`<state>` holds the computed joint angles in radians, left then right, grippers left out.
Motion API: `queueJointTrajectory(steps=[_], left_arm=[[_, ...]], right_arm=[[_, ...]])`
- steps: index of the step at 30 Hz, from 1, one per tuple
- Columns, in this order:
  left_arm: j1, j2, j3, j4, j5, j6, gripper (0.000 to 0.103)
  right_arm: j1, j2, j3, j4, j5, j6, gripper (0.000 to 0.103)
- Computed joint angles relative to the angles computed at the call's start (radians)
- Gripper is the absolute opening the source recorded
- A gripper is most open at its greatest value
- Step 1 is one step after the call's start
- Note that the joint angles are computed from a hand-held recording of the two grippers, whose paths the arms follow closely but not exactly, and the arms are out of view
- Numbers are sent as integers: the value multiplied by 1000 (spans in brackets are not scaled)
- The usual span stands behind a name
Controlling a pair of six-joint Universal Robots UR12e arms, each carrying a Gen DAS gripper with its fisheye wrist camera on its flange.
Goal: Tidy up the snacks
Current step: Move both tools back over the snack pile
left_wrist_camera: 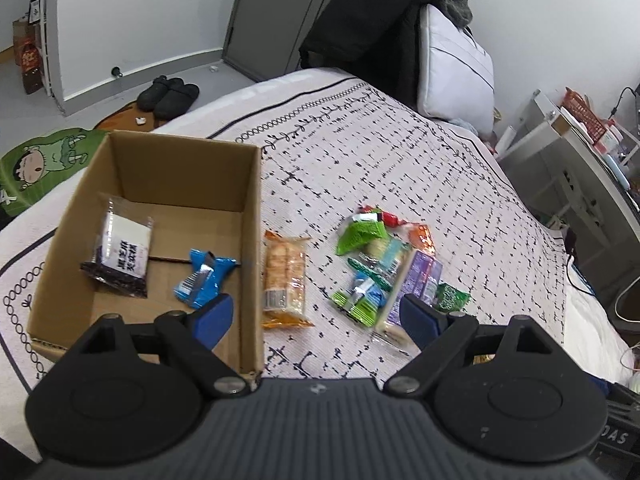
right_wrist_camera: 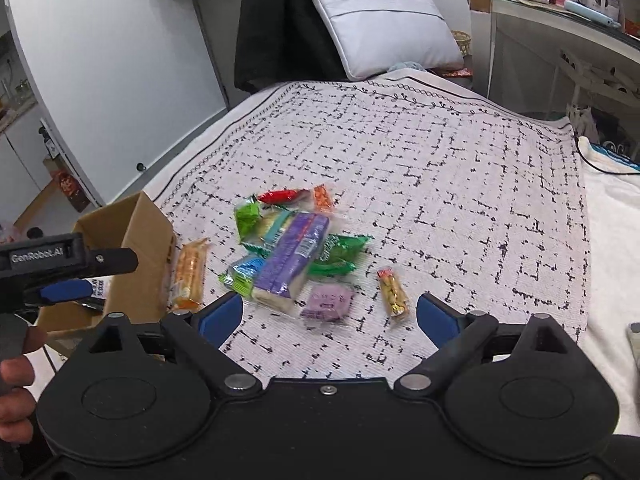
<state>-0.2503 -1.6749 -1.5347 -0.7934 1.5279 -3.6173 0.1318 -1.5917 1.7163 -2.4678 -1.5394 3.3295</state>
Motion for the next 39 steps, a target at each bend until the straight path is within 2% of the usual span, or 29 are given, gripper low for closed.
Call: queueJointTrajectory(steps=[3, 7, 11, 15, 19, 23, 26, 31, 37, 39], left_arm=[[0, -2, -1, -1, -12, 9, 89], [-9, -10, 4, -12, -14, 33, 89], [-30, -24, 17, -22, 35, 70, 89], [-42, -34, 29, -23, 64, 95, 89], [-44, -41, 41, -6, 38, 86, 89], [-61, -57, 64, 0, 52, 107, 89], [-69, -76, 88, -28, 36, 111, 87], [-88, -108, 129, -72, 53, 118, 85], [-98, -149, 177, -123, 45, 103, 79], [-103, -164, 194, -139, 47, 103, 78]], right_arm=[[-4, 5, 4, -4, 0, 30, 94], [-18, 14, 10, -14, 46, 61, 94], [-20, 26, 8, -32, 35, 76, 94], [-35, 39, 1, -6, 39, 121, 92], [-50, 46, 0, 12, 66, 143, 89], [-65, 53, 1, 20, 107, 151, 81], [-75, 60, -2, 27, 129, 162, 76], [-94, 77, -7, 32, 168, 185, 68], [-108, 88, -8, 32, 190, 199, 66], [-112, 94, -10, 37, 189, 211, 62]])
